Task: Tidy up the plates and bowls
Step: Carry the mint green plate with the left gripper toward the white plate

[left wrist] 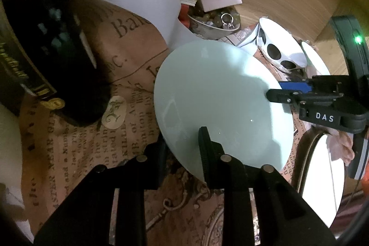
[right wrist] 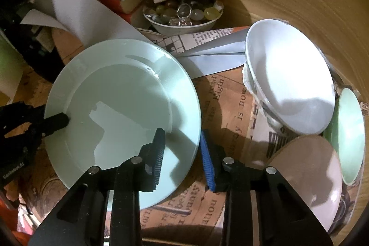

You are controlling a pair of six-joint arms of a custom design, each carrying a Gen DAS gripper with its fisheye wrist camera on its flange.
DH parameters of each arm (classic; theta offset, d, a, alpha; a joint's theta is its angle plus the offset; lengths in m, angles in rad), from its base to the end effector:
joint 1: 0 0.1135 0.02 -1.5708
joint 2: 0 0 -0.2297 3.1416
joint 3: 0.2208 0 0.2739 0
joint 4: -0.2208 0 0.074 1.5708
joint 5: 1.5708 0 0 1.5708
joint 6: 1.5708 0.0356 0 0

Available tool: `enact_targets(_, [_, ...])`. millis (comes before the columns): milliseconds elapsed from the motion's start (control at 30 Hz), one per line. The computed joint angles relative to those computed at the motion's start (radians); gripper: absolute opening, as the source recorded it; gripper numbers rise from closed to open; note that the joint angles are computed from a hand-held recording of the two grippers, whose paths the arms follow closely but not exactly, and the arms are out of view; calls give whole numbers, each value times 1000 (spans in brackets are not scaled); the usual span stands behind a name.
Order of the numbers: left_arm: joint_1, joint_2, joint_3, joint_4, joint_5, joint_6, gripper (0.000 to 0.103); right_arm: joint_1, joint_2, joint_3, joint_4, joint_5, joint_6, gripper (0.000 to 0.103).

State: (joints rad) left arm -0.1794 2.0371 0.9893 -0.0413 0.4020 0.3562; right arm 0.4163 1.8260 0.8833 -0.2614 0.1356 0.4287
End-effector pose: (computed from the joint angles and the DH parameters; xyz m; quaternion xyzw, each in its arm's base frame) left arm 0.3500 -0.0776 0.0225 0.2977 0.9051 -0.1725 0.2499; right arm 0.2971 0.1261 0.0528 0.0184 0.9809 0.0138 0.1932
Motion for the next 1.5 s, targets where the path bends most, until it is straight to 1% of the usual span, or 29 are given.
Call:
enact_targets(67, [11, -34, -39, 29, -2, 2, 26, 5, -35, -30, 10, -5, 14, 18])
enact_targets(133, [21, -67, -68, 42, 8, 0, 26, 15, -97, -89, 35, -5, 29, 18])
enact_targets(233, [31, -118, -107, 48, 25, -1, 26, 32, -161, -138, 53, 14, 45, 18])
enact_targets(300, [34, -153, -135, 54, 26, -7, 26, 37, -261, -209, 46, 17, 54, 17])
enact_targets(400, [38, -215, -191, 76, 33, -8, 26, 35, -353, -275, 56, 14, 59, 17])
enact_targets(533, [44, -318, -282, 114, 50, -14, 26, 51, -506, -353, 33, 24, 79, 17])
enact_targets(667, [60, -434, -370, 118, 84, -6, 26, 118, -694, -410, -61, 85, 136, 17])
enact_targets(733, [66, -486, -407, 116, 97, -4, 26, 126, -776, -454, -77, 98, 142, 17])
enact_targets(767, [71, -516, -429, 113, 105, -2, 26, 130, -776, -469, -56, 103, 144, 17])
enact_targets(833, [75, -568, -462, 103, 116, -4, 26, 182, -874, -506, -107, 146, 185, 17])
enact_targets(933, [76, -656, -521, 93, 128, -6, 26, 245, -972, -535, -173, 192, 241, 17])
enact_targets(1033, [69, -731, -569, 80, 134, -12, 26, 295, -1042, -559, -216, 232, 287, 17])
enact_targets(1067, [69, -762, -585, 69, 137, -13, 26, 322, -1092, -572, -253, 253, 311, 17])
enact_targets(1167, [61, -856, -639, 48, 141, -18, 26, 352, -1157, -597, -295, 282, 336, 17])
enact_targets(1267, [41, -958, -693, 20, 133, -28, 26, 409, -1248, -621, -378, 328, 396, 17])
enact_targets(1367, [16, -1046, -733, -15, 128, -33, 26, 487, -1354, -647, -491, 390, 485, 17])
enact_targets(1500, [-13, -1171, -787, -79, 127, -31, 26, 592, -1442, -662, -626, 462, 617, 17])
